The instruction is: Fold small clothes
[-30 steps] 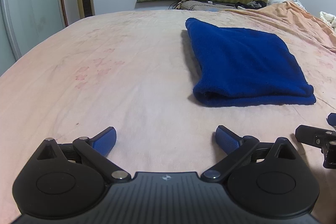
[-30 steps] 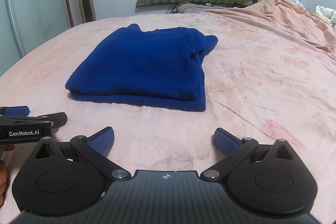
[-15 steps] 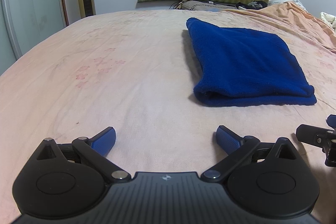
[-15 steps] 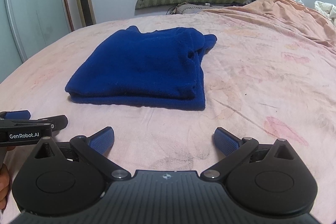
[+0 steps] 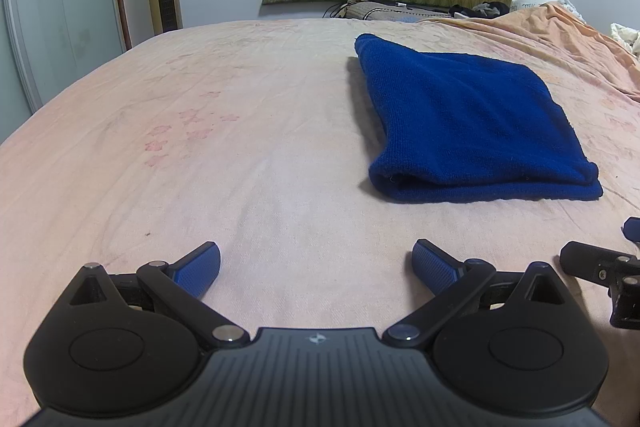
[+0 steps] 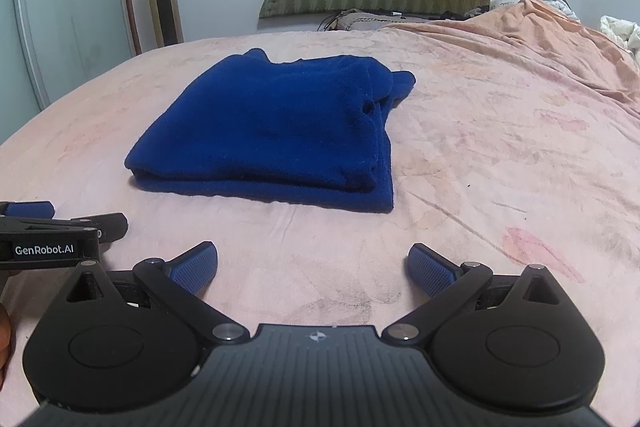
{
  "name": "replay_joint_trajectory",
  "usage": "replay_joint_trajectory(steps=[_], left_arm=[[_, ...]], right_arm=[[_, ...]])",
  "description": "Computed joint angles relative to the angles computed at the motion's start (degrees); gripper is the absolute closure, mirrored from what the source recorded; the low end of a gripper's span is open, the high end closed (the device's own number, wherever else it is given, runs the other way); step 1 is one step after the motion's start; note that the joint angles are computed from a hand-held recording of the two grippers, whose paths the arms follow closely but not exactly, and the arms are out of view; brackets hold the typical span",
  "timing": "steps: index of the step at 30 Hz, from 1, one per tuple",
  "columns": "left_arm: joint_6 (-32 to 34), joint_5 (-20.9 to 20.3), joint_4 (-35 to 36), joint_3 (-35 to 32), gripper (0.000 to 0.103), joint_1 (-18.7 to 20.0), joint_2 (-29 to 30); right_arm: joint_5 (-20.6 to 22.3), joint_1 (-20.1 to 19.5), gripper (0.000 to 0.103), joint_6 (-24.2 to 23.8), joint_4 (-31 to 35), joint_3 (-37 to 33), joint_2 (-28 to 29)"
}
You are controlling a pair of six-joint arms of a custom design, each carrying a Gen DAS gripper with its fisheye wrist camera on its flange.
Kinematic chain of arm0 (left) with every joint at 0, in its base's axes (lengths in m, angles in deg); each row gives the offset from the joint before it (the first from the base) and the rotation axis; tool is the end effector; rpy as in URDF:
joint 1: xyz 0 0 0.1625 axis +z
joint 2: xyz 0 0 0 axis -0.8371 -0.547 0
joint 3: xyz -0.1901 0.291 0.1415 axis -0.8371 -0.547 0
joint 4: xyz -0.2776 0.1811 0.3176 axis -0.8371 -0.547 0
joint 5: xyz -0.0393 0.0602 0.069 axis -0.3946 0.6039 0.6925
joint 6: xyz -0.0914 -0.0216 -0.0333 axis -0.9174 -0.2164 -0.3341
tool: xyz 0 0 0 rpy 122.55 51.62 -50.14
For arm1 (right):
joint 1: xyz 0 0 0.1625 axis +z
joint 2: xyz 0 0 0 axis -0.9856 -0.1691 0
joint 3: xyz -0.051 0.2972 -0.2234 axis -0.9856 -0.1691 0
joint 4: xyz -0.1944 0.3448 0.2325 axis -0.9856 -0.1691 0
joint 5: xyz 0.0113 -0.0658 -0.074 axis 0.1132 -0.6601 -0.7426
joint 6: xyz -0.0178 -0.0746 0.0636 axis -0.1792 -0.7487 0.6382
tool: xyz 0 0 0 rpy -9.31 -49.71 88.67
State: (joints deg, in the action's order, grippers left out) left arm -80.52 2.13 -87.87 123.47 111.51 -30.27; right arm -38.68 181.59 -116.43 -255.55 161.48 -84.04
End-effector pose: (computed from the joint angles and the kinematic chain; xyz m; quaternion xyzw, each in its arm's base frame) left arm -0.1843 -0.6461 0.1677 0.0779 0.8137 -0.4168 0.3975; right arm 0.2326 -0.6649 0.1332 0.2821 -0.8627 0.3443 0.2400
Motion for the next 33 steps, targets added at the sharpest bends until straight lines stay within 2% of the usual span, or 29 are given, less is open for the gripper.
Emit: replay_joint_trajectory(steps=[33], left_arm=[[1.2, 0.5, -1.3, 0.2, 0.000, -0.3, 0.4]], right_arm=[[0.8, -0.1, 0.000, -0.3, -1.5, 0.9, -0.3]])
